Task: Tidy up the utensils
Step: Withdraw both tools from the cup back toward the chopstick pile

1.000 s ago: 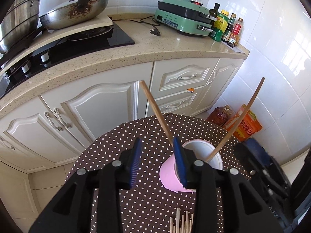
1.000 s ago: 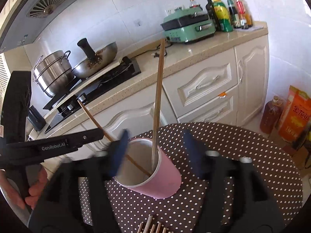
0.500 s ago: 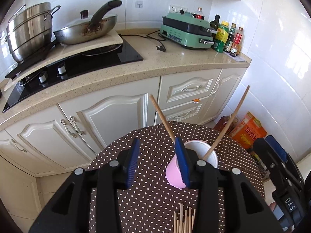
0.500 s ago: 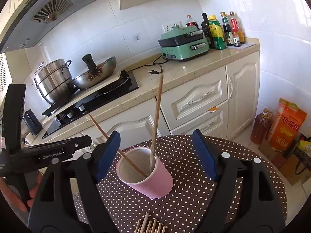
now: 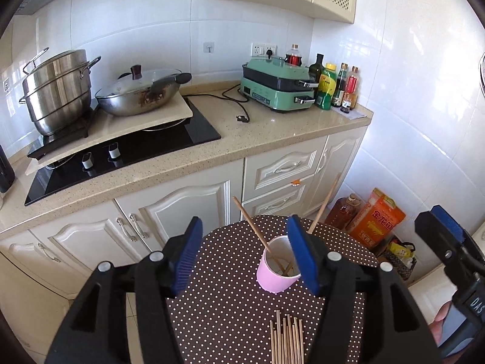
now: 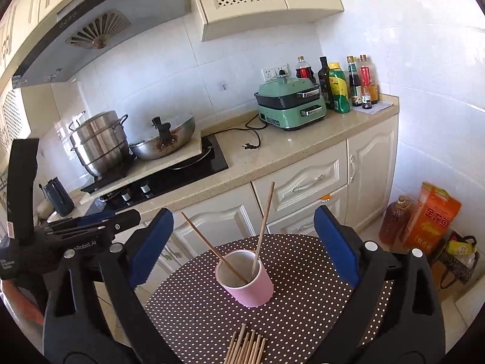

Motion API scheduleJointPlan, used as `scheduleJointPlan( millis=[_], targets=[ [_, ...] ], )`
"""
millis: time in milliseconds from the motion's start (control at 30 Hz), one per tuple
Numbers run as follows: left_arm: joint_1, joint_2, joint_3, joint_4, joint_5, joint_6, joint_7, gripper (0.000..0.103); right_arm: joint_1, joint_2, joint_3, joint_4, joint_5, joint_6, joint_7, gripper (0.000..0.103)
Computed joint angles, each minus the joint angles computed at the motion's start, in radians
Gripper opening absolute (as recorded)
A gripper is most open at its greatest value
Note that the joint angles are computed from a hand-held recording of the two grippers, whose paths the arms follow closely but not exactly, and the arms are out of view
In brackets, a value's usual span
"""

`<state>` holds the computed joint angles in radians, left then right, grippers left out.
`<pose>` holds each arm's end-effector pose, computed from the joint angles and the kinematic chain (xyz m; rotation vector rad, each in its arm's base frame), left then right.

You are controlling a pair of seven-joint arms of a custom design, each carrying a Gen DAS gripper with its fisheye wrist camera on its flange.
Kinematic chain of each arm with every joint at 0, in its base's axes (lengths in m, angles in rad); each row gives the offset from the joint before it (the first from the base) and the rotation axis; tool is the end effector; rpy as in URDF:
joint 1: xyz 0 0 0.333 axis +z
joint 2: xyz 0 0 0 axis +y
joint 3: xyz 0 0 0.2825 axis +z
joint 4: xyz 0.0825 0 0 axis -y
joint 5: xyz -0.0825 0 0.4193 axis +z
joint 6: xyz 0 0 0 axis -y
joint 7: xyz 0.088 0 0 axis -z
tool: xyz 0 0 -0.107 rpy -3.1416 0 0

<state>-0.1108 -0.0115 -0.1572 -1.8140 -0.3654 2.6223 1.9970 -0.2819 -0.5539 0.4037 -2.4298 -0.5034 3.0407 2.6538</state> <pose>0.6233 -0.1630 0.5902 -1.3415 2.1497 -1.0165 0.4790 0.1197 0.5682 -1.1397 1.7424 -0.8368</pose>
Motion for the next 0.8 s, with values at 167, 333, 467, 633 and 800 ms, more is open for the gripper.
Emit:
scheduleJointPlan(
  millis=[167,333,467,633,800],
  targets=[
    [0.004,-0.064,0.015,-0.07,-0.022,-0.022,0.022,0.058,0.052,-0.057,-0.027,-0.031,0.022,-0.06,-0.002,0.094],
    [0.006,-0.111,0.035,-0.141,-0.015,-0.048,0.042,0.058,0.135,-0.087,-0.072,-0.074,0.057,-0.141,-0.023,0.094],
    [0.009,-0.125,0.047,-0.179,-0.016,-0.074,0.058,0.058,0.197,-0.099,-0.102,-0.108,0.078,-0.21,-0.035,0.094],
    [0.018,-0.129,0.056,-0.222,-0.008,-0.106,0.066,0.058,0.275,-0.091,-0.147,-0.159,0.134,-0.264,-0.029,0.094],
    [0.029,-0.119,0.06,-0.27,0.005,-0.141,0.085,0.058,0.352,-0.057,-0.195,-0.197,0.211,-0.335,-0.028,0.094]
  ],
)
